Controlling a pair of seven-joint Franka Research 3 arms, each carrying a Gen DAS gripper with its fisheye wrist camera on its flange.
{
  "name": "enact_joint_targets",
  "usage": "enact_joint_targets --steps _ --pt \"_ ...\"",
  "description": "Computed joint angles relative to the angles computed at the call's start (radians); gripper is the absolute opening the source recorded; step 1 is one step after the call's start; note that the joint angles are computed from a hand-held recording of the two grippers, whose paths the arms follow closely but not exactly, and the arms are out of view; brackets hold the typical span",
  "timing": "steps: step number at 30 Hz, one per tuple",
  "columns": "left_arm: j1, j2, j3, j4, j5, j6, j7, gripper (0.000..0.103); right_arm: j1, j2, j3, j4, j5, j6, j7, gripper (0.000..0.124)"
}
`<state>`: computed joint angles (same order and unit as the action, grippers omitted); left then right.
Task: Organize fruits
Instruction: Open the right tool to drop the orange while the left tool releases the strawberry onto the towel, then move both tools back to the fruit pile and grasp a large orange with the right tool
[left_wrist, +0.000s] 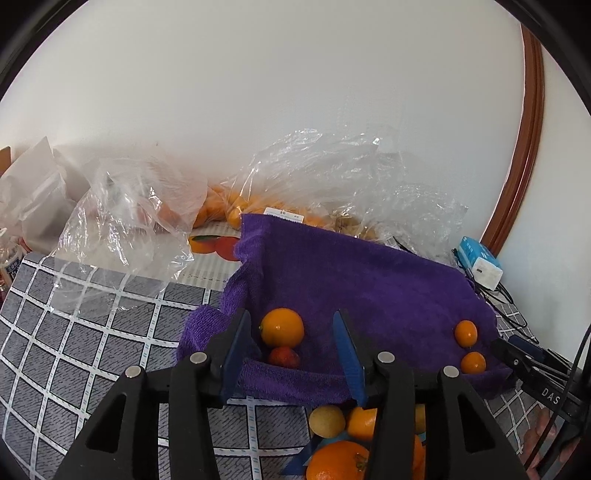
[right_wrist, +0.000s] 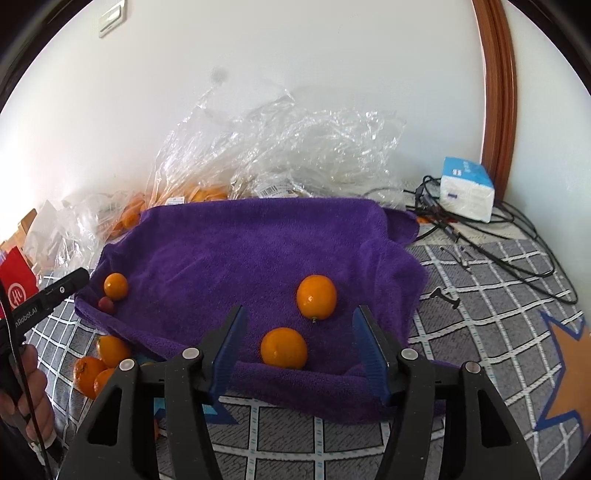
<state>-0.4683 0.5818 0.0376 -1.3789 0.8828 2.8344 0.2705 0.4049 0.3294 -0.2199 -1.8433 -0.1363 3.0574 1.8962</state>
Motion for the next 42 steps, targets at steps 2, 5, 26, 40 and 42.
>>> enact_joint_targets --steps 2,5,26,40,42 --pt "-0.026 -0.012 0.031 -0.006 0.042 -0.008 -0.048 0.044 0.048 -0.026 -0.05 -0.026 -0.054 0.001 0.032 0.059" --pt "-0.032 -0.031 0.036 -0.016 0.085 -0.007 -0.103 0.044 0.104 -0.067 -0.108 -0.071 -0.151 0.001 0.112 0.059" --pt "0.078 -0.268 -0.116 -0.361 -0.065 -0.114 0.144 0.044 -0.074 -0.187 0.137 -0.211 -0.173 -0.066 0.174 0.059" --pt "0.161 -0.316 -0.156 -0.514 -0.148 -0.027 0.101 0.048 -0.125 -0.132 0.284 -0.165 0.123 -0.066 -0.111 0.056" --pt "0.164 -0.317 -0.157 -0.518 -0.154 -0.019 0.104 0.05 -0.128 -0.127 0.306 -0.163 0.191 -0.056 -0.191 0.056"
